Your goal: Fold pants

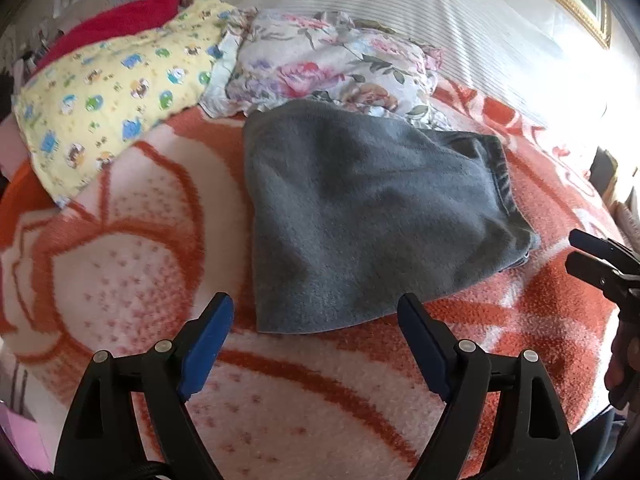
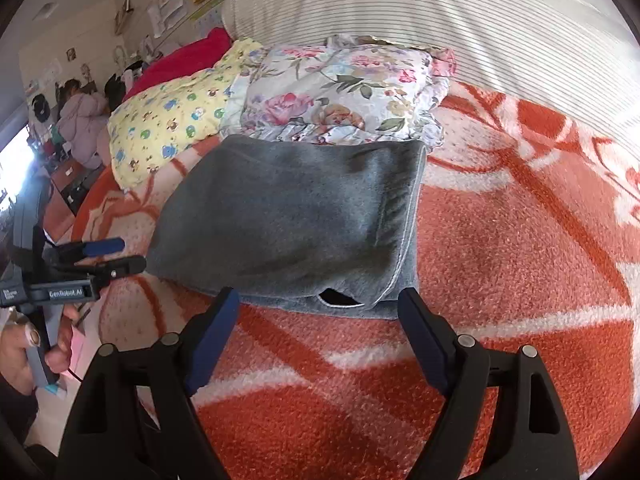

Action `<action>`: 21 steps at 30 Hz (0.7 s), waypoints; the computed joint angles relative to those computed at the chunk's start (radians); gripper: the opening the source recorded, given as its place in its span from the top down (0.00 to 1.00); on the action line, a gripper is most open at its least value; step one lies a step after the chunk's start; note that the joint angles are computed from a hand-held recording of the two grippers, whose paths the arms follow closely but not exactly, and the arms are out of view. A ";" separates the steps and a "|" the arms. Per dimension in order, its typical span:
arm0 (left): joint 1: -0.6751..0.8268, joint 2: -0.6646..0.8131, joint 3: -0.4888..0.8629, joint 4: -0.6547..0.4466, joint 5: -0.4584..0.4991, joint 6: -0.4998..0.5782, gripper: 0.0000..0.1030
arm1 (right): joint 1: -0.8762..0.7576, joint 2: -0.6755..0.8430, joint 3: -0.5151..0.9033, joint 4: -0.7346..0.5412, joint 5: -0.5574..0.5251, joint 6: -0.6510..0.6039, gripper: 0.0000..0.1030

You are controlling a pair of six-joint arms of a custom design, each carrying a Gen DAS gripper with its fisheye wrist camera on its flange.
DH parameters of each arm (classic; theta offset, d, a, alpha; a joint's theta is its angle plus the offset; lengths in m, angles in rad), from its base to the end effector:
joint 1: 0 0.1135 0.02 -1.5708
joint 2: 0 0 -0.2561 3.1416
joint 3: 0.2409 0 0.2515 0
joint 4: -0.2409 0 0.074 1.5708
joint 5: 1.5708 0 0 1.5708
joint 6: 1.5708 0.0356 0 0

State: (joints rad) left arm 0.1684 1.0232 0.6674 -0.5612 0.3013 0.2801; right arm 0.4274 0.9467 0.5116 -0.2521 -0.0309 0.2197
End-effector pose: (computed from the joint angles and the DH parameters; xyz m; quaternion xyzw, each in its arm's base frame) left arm 0.2011 0.0235 0.2176 0.1004 0.9322 -0.0680 0.3411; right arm 0.1832 0.0847 0.2033 -0.1003 0.8983 0.1492 0.4009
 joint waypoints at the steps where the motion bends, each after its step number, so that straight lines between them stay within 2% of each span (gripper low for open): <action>1: -0.007 -0.002 0.004 -0.007 -0.013 -0.002 0.14 | 0.007 -0.004 -0.002 -0.001 0.006 0.000 0.18; 9: -0.037 -0.094 0.004 -0.055 -0.073 -0.029 0.10 | 0.055 -0.002 -0.008 0.009 0.023 0.000 0.15; 17: 0.006 -0.125 0.026 -0.106 0.020 -0.032 0.09 | 0.092 -0.004 -0.007 0.015 0.044 0.014 0.14; 21: 0.009 -0.143 0.026 -0.106 0.022 -0.040 0.09 | 0.116 0.004 0.009 0.012 0.055 0.002 0.14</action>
